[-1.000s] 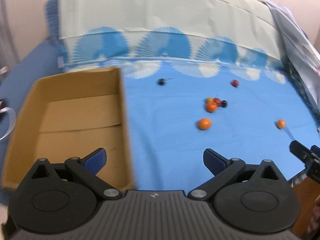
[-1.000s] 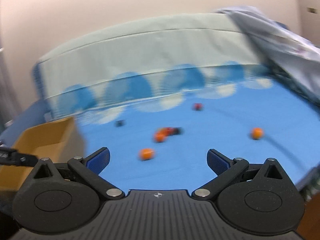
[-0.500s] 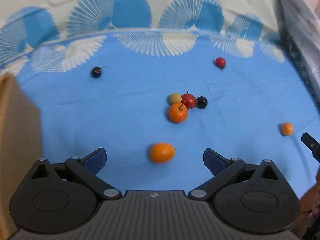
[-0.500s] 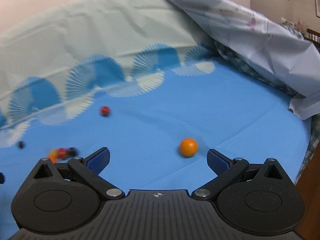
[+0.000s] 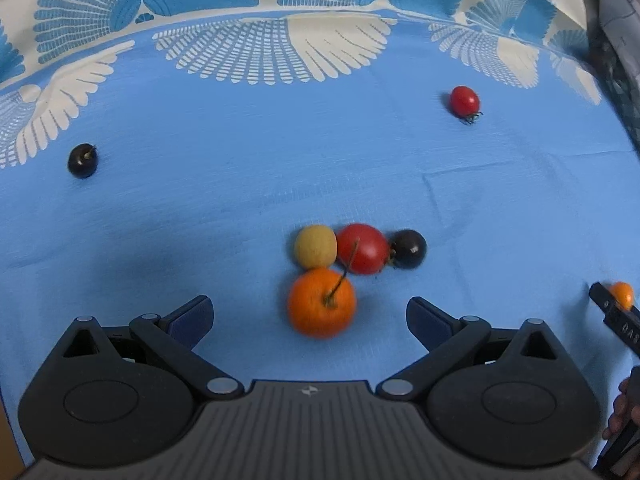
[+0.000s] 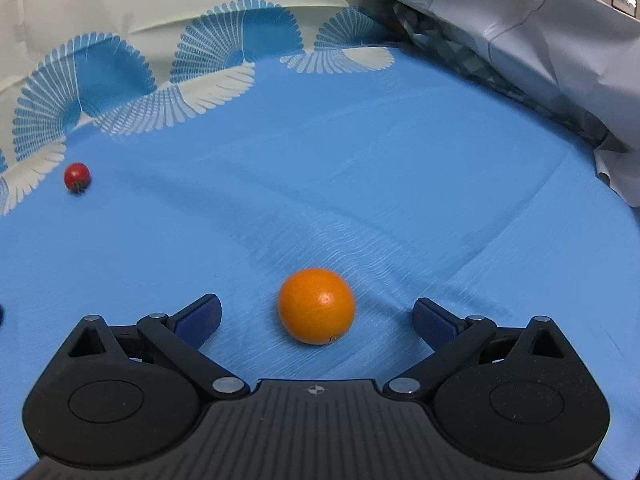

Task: Organize fruits
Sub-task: 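Grasp a stemmed mandarin with the left gripper while the right grasps another mandarin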

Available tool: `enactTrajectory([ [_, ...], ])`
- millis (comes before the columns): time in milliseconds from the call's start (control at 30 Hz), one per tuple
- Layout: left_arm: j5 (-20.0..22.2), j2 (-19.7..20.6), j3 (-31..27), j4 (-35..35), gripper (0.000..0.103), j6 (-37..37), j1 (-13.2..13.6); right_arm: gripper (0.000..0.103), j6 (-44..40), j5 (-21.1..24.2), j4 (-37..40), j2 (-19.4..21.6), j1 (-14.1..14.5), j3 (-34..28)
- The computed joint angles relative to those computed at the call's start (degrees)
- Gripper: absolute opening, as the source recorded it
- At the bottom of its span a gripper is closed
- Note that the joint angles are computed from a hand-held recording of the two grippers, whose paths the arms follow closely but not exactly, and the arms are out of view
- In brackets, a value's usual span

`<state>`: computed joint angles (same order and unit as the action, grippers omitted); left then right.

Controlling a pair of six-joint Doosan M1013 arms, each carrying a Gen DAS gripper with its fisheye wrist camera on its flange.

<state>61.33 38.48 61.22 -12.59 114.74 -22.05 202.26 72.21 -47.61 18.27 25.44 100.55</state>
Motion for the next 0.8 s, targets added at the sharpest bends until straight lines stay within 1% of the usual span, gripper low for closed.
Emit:
enactTrajectory([
  [33, 0.4, 0.2, -0.3, -0.3, 0.092, 0.1, 0.0, 0.095, -0.7, 1.0, -0.4, 0.3, 0.3, -0.2],
  [67, 1.1, 0.4, -0.8, -0.5, 0.066, 0.4, 0.1, 0.091, -1.0, 1.8, -1.1, 0.5, 0.6, -0.3],
  [100, 2.6, 0.8, -1.4, -0.5, 0.044, 0.8, 0.1, 0.073, -0.8, 1.0, -2.3, 0.3, 1.0, 0.0],
  [133, 2.2, 0.7, -1.1, -0.3, 0.040, 1.2, 0.1, 0.052, -1.0, 0.6, -3.2, 0.2, 1.2, 0.1],
  [167, 1.0, 0.3, -0.4, -0.5, 0.040, 2.0, 0.1, 0.039, -1.9, 0.8, -3.2, 0.2, 1.4, -0.1],
  [233, 0.4, -0.4, 0.5, -0.5, 0.040, 3.0, 0.3, 0.039, -2.4, 0.3, -3.2, 0.0, 1.5, -0.2],
  [300, 0.1, -1.0, 1.1, -0.6, 0.040, 2.3, 0.6, 0.039, -0.9, -0.5, -3.4, -0.6, 1.9, -0.1],
  [433, 0.4, -3.0, 2.4, -2.7, 0.040, 2.9, 1.8, 0.039, 0.4, -0.1, -4.8, -1.5, 3.2, -0.8],
  [600, -0.9, -7.7, 6.2, -5.4, 0.040, 6.5, 3.8, 0.039, 2.3, 0.4, -7.8, -2.8, 6.7, -2.6],
  [733, -1.6, -11.7, 8.8, -7.2, 0.040, 10.0, 6.2, 0.039, 1.8, 2.2, -10.3, -2.4, 10.3, -5.9],
  [800, -1.9, -13.8, 10.3, -8.3, 0.040, 11.3, 7.8, 0.039, 1.9, 2.3, -11.4, -2.1, 12.3, -7.7],
])
